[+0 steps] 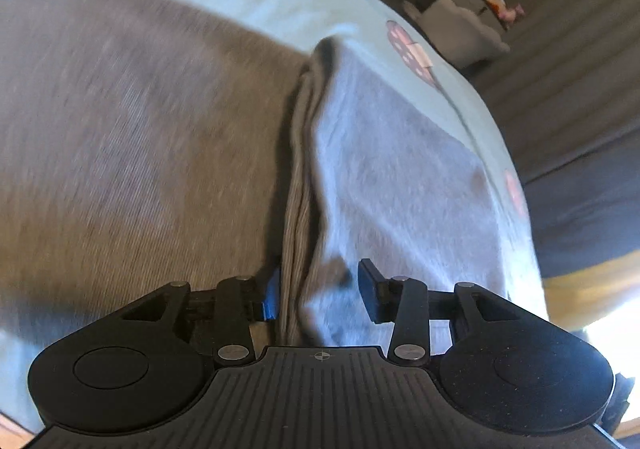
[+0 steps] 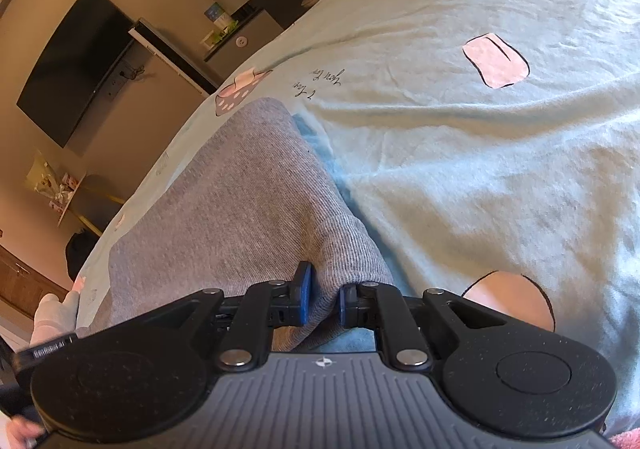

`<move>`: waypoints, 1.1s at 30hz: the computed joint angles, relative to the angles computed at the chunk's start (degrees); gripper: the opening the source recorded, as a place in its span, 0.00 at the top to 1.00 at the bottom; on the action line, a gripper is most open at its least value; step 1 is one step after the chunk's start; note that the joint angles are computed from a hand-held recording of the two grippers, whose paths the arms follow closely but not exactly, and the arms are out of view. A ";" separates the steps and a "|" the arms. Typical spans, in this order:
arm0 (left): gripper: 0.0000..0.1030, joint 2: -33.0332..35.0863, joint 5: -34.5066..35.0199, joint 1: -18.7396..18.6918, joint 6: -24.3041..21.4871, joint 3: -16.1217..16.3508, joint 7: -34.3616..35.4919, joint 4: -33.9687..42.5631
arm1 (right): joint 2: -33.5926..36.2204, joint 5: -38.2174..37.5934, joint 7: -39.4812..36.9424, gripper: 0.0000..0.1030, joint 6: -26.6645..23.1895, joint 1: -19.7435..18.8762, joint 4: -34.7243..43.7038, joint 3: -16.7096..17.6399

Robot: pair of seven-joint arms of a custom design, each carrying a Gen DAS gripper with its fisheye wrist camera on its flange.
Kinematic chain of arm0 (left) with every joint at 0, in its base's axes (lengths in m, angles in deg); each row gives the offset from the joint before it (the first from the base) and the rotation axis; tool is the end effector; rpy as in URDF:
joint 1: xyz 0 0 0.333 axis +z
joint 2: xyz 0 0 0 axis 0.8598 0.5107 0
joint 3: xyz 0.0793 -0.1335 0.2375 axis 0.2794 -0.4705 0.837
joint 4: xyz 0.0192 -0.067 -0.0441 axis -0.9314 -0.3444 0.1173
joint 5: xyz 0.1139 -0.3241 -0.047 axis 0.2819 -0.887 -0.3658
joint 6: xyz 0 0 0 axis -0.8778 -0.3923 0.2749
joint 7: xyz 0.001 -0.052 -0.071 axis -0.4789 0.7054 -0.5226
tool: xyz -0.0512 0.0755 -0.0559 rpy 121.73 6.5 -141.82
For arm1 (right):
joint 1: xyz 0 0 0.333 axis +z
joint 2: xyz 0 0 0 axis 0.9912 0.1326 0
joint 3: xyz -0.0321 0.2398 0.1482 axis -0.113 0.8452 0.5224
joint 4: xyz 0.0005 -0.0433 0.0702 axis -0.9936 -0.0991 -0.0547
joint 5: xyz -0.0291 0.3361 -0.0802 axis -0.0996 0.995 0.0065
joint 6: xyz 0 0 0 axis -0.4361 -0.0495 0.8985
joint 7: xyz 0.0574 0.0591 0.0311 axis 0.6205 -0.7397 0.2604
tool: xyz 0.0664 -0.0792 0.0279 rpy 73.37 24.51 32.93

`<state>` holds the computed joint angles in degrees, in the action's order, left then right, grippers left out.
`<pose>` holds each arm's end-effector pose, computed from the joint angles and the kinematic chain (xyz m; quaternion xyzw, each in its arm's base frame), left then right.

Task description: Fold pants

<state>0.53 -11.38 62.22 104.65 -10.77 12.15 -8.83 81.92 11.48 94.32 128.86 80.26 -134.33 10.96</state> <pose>0.6681 -0.1650 0.4059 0.7534 -0.5288 0.3894 0.0325 0.6183 -0.0107 0.3600 -0.4746 0.7587 -0.0621 0.4419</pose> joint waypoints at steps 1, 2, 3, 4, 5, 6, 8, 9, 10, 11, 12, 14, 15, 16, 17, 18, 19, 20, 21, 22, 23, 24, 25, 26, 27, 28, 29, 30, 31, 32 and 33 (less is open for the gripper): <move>0.62 0.13 -1.45 0.93 0.67 -1.11 0.45 -0.48 | -0.04 0.06 0.03 0.89 -0.07 -0.04 -0.04 0.02; 0.68 0.39 -2.69 1.79 0.62 -2.04 0.83 -0.44 | -0.04 0.24 0.12 0.89 -0.22 -0.13 -0.03 0.04; 0.71 0.75 -3.33 2.21 0.02 -2.46 1.10 0.03 | -0.02 0.48 0.20 0.89 -0.41 -0.22 -0.02 0.06; 0.75 1.14 -3.66 2.26 -0.55 -2.52 1.16 0.54 | -0.02 0.62 0.28 0.89 -0.61 -0.29 -0.02 0.04; 0.81 1.46 -4.16 2.38 -0.75 -2.65 1.31 0.79 | -0.04 0.74 0.46 0.89 -0.80 -0.32 -0.03 0.00; 0.83 1.51 -4.68 2.38 -0.67 -2.59 1.06 0.76 | -0.05 0.83 0.73 0.89 -1.03 -0.37 -0.04 -0.05; 0.86 0.97 -6.56 2.88 1.12 -3.06 0.74 -0.52 | -0.10 0.39 1.29 0.89 -1.38 -0.30 -0.08 -0.29; 0.86 0.44 -6.93 2.70 1.98 -2.92 0.17 -1.18 | -0.19 -0.26 1.99 0.89 -1.64 -0.20 -0.13 -0.47; 0.87 -0.39 -6.85 2.40 2.85 -2.53 -0.41 -2.06 | -0.31 -0.66 2.40 0.89 -1.96 -0.23 -0.19 -0.55; 0.87 -1.58 -6.89 2.42 5.13 -2.81 0.29 -3.57 | -0.50 -0.72 2.47 0.89 -2.39 -0.40 -0.29 -0.54; 0.87 -2.75 -6.32 2.20 7.13 -2.78 0.83 -4.92 | -0.73 -0.50 2.35 0.88 -2.89 -0.62 -0.47 -0.50; 0.87 -4.70 -3.86 0.88 9.65 -1.54 0.16 -7.01 | -1.07 -0.26 2.15 0.85 -3.60 -0.82 -0.74 -0.60; 0.87 -5.18 -0.81 -1.43 9.22 1.26 -2.28 -7.12 | -1.14 -0.37 2.07 0.85 -3.83 -0.78 -0.82 -0.71; 0.86 -5.08 3.88 -4.88 7.43 5.64 -5.94 -6.36 | -1.17 -0.60 2.05 0.85 -3.84 -0.66 -0.86 -0.84; 0.85 -4.45 8.51 -7.94 5.21 9.40 -9.39 -5.01 | -1.14 -1.26 2.47 0.85 -3.82 -0.43 -0.87 -1.04; 0.83 -3.51 11.84 -9.53 3.15 11.32 -12.25 -3.65 | -1.11 -2.34 3.43 0.85 -3.98 -0.22 -0.86 -1.31; 0.81 -3.23 12.30 -9.41 2.82 11.24 -13.23 -3.54 | -1.18 -3.22 4.42 0.83 -4.31 -0.17 -0.91 -1.48; 0.77 -3.44 12.79 -8.95 3.57 10.70 -14.08 -4.01 | -1.50 -4.63 6.31 0.81 -5.19 -0.16 -1.11 -1.81; 0.75 -3.90 13.80 -8.69 4.12 10.58 -14.77 -4.41 | -2.00 -6.17 8.15 0.79 -6.48 -0.27 -1.41 -2.17; 0.70 -4.85 16.34 -9.96 4.73 12.46 -17.45 -5.01 | -2.58 -7.56 9.46 0.77 -7.83 -0.43 -1.82 -2.44; 0.69 -5.98 19.65 -11.64 6.06 14.95 -20.10 -6.10 | -3.42 -9.32 10.63 0.77 -9.59 -0.64 -2.38 -2.84; 0.69 -6.87 23.22 -13.49 7.36 17.68 -22.78 -6.93 | -4.49 -11.04 11.05 0.77 -11.55 -0.91 -3.08 -3.22; 0.63 -7.37 27.28 -16.14 7.72 21.26 -26.50 -6.91 | -5.55 -12.19 10.63 0.77 -13.03 -1.11 -3.75 -3.47; 0.53 -7.62 30.94 -18.55 7.78 24.29 -30.03 -6.58 | -6.59 -11.83 8.69 0.78 -13.71 -1.40 -4.48 -3.41; 0.49 -7.84 33.81 -19.87 8.55 26.26 -32.49 -6.78 | -7.83 -10.99 5.68 0.78 -13.58 -1.49 -5.27 -3.31; 0.44 -7.29 36.64 -21.30 8.92 28.13 -34.83 -5.60 | -8.56 -11.28 4.21 0.78 -12.88 -1.02 -5.51 -3.56; 0.40 -6.63 38.80 -22.20 9.06 29.14 -36.44 -4.32 | -8.71 -11.82 3.56 0.78 -11.77 -0.41 -5.07 -3.84; 0.38 -5.11 40.37 -22.51 8.70 29.28 -37.01 -1.76 | -8.20 -12.02 3.06 0.78 -10.15 0.19 -3.86 -3.93; 0.33 -3.49 41.08 -21.99 7.80 28.27 -36.40 1.01 | -7.06 -12.33 2.68 0.78 -8.96 0.60 -2.03 -3.92; 0.26 -1.26 41.55 -21.12 6.76 26.79 -35.06 4.38 | -5.24 -13.42 2.71 0.78 -7.21 1.18 0.43 -3.90; 0.24 1.04 41.91 -20.06 5.88 25.06 -33.32 7.52 | -2.58 -17.01 5.11 0.78 -5.07 2.46 3.66 -4.38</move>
